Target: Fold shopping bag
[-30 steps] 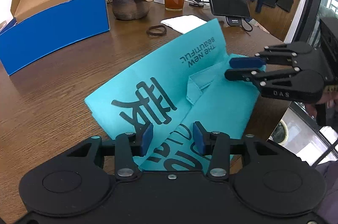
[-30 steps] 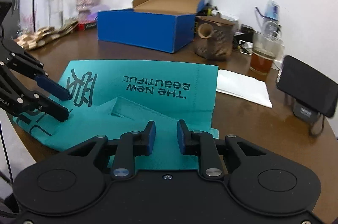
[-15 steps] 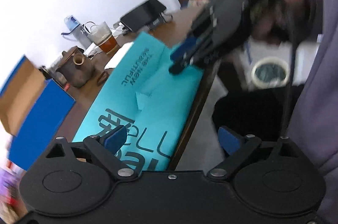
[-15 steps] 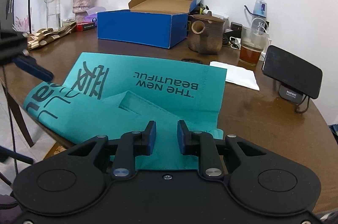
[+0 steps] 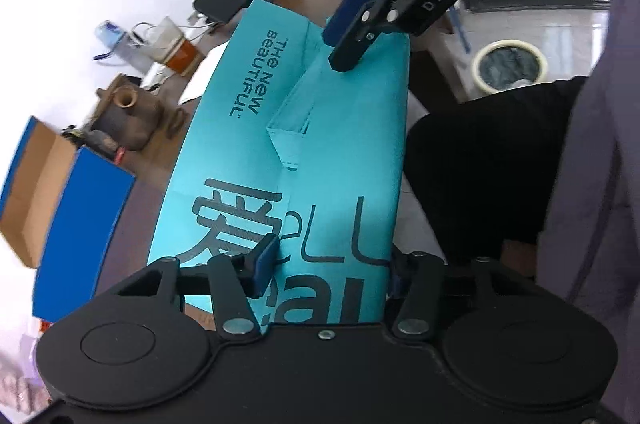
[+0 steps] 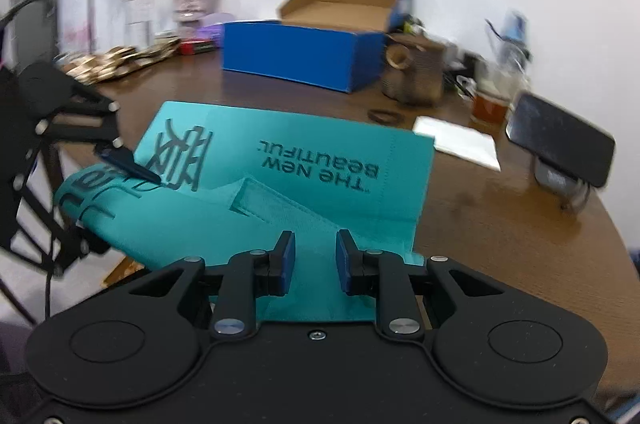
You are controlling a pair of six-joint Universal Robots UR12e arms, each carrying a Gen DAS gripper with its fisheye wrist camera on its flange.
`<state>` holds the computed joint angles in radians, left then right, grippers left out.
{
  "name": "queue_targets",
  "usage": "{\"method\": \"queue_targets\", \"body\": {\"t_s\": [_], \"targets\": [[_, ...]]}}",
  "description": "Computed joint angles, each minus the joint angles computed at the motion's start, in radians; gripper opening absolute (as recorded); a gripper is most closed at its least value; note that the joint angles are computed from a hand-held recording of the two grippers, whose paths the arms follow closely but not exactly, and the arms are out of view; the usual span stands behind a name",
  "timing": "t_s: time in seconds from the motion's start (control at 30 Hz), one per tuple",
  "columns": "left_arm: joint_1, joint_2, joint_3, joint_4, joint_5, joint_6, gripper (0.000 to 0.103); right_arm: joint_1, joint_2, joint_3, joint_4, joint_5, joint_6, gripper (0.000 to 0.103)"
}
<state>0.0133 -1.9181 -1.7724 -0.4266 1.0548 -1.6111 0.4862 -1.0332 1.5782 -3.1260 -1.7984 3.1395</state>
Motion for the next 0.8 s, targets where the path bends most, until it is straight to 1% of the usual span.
{"method": "queue_targets", "body": {"t_s": [0.07,0.1,0.13,0.17,0.2,0.23,0.27,0.33,0.4,0.53,0.6,0.7,0.8], "targets": [[0.002,-0.002,0.02,-0.059,0.0,0.056,0.05,-0.007,-0.007,0.019,-0.035,0.039,-0.119,0.035],[0.002,-0.002,0.033,-0.094,0.003,0.066,0.05,-0.014,-0.014,0.028,-0.049,0.071,-0.194,0.039],[0.001,-0.003,0.046,-0.129,0.006,0.075,0.05,-0.023,-0.025,0.038,-0.05,0.128,-0.279,0.04],[0.001,-0.003,0.055,-0.156,0.007,0.082,0.05,-0.031,-0.031,0.041,-0.045,0.16,-0.322,0.04],[0.0,-0.004,0.06,-0.171,0.008,0.089,0.05,-0.038,-0.037,0.041,-0.031,0.191,-0.349,0.042],[0.0,-0.007,0.074,-0.202,0.011,0.102,0.05,-0.049,-0.047,0.039,-0.004,0.24,-0.394,0.044],[-0.001,-0.009,0.079,-0.213,0.012,0.105,0.05,-0.057,-0.056,0.036,0.024,0.278,-0.435,0.046],[-0.002,-0.013,0.088,-0.232,0.015,0.112,0.05,-0.062,-0.064,0.024,0.079,0.303,-0.506,0.048],[-0.003,-0.015,0.093,-0.241,0.017,0.119,0.05,-0.06,-0.068,0.002,0.145,0.309,-0.603,0.048],[-0.002,-0.009,0.087,-0.244,0.022,0.144,0.05,-0.054,-0.062,-0.017,0.165,0.303,-0.677,0.053],[-0.003,-0.009,0.088,-0.25,0.026,0.159,0.05,-0.055,-0.065,-0.016,0.168,0.324,-0.686,0.054],[-0.003,-0.009,0.092,-0.258,0.029,0.171,0.051,-0.061,-0.077,-0.008,0.183,0.37,-0.676,0.056],[-0.003,-0.01,0.096,-0.266,0.029,0.181,0.051,-0.059,-0.081,-0.008,0.226,0.361,-0.7,0.057]]}}
